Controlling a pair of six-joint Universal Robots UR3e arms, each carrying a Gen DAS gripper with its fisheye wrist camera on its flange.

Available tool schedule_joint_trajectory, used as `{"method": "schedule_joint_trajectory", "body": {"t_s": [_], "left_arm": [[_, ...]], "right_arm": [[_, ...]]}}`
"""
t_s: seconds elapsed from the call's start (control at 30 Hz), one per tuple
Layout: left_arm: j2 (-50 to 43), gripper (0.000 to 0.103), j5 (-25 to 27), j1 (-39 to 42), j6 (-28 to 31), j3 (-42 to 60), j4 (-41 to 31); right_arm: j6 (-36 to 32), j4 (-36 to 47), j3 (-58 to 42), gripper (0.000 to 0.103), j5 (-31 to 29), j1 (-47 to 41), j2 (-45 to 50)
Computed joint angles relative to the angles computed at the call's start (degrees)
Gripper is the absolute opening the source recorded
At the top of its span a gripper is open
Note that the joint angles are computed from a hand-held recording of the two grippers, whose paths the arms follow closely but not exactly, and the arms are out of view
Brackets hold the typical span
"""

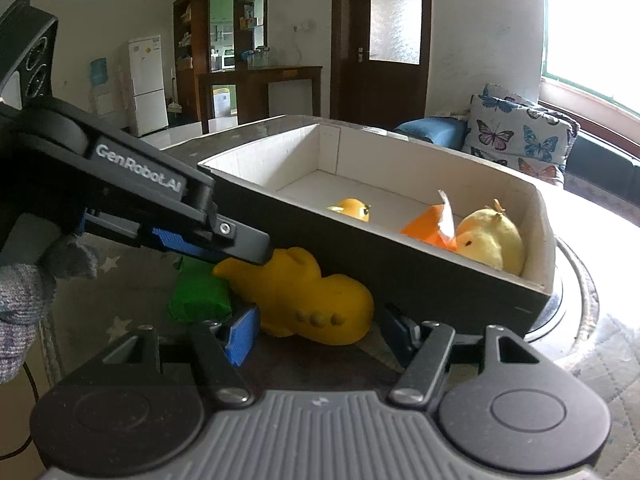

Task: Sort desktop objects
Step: 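Move the right gripper down around the large yellow rubber duck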

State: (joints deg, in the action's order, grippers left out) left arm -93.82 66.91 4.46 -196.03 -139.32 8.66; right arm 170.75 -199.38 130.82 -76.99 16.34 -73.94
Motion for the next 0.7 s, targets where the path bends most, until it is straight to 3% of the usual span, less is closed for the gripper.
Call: {"method": "schedule_joint_trajectory", "body": {"t_s": [0.57,0.7], "left_arm": [[-1.61,0.036,-4.97,3.41,0.75,-0.79,1.77],[-1.85,0.035,-5.19,3.56,0.49,-0.55,1.75]], "right_arm": [[-3.18,1.16,6.82,0.066,2.51,0.48,-7.24],[-2.61,1.25,5.37,0.065,-0.85,2.25,-6.84]]}}
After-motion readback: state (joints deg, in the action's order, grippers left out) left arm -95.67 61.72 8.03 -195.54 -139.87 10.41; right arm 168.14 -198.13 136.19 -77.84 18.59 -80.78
